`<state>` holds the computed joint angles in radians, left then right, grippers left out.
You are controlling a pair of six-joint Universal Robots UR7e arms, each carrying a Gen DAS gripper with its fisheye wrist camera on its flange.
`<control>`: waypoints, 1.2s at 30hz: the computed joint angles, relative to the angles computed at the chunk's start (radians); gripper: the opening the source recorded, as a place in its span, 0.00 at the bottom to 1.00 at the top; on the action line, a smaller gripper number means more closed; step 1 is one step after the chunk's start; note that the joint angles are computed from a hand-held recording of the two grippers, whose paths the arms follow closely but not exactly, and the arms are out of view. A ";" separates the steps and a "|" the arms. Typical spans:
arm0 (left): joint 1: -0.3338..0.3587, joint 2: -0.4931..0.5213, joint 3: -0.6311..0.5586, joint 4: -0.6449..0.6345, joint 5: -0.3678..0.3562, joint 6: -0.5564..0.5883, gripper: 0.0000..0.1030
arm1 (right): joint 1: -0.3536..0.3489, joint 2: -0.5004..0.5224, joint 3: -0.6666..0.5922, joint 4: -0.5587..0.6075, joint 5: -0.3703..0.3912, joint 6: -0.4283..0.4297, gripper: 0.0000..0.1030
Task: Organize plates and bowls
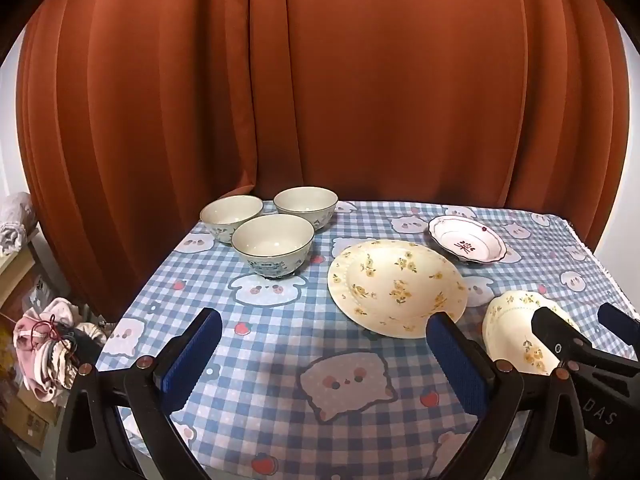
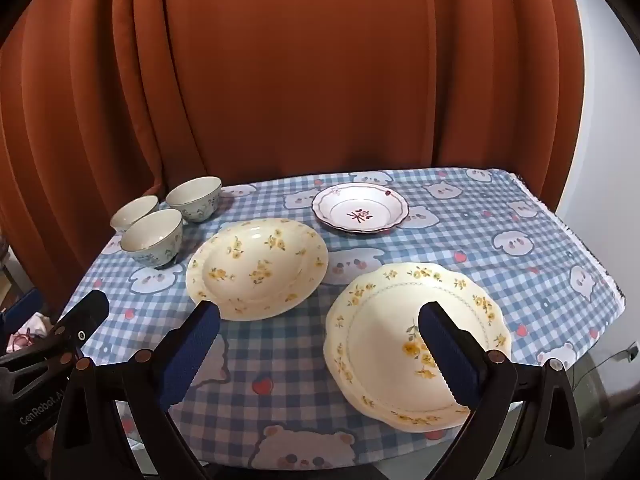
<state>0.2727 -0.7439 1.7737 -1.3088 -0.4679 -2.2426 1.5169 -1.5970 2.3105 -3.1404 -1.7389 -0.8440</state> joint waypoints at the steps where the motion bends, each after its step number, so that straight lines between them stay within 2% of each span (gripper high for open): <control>1: -0.001 -0.006 0.007 -0.008 0.001 0.004 1.00 | -0.001 0.000 -0.001 -0.003 0.000 -0.001 0.98; 4: 0.001 0.010 -0.030 0.046 -0.008 -0.002 1.00 | -0.009 -0.019 -0.007 0.021 0.017 -0.005 0.98; 5: 0.006 0.023 -0.052 0.063 -0.012 0.001 1.00 | 0.006 -0.021 -0.015 0.042 -0.013 -0.003 0.98; 10: -0.006 0.032 -0.053 0.072 -0.016 -0.034 1.00 | -0.001 -0.028 -0.011 0.048 -0.011 -0.007 0.98; 14: -0.008 0.027 -0.045 0.058 -0.017 -0.027 1.00 | -0.009 -0.046 -0.008 0.069 0.013 -0.033 0.98; 36: -0.001 0.039 -0.069 0.085 -0.028 -0.021 1.00 | -0.023 -0.038 -0.011 0.057 0.016 -0.035 0.98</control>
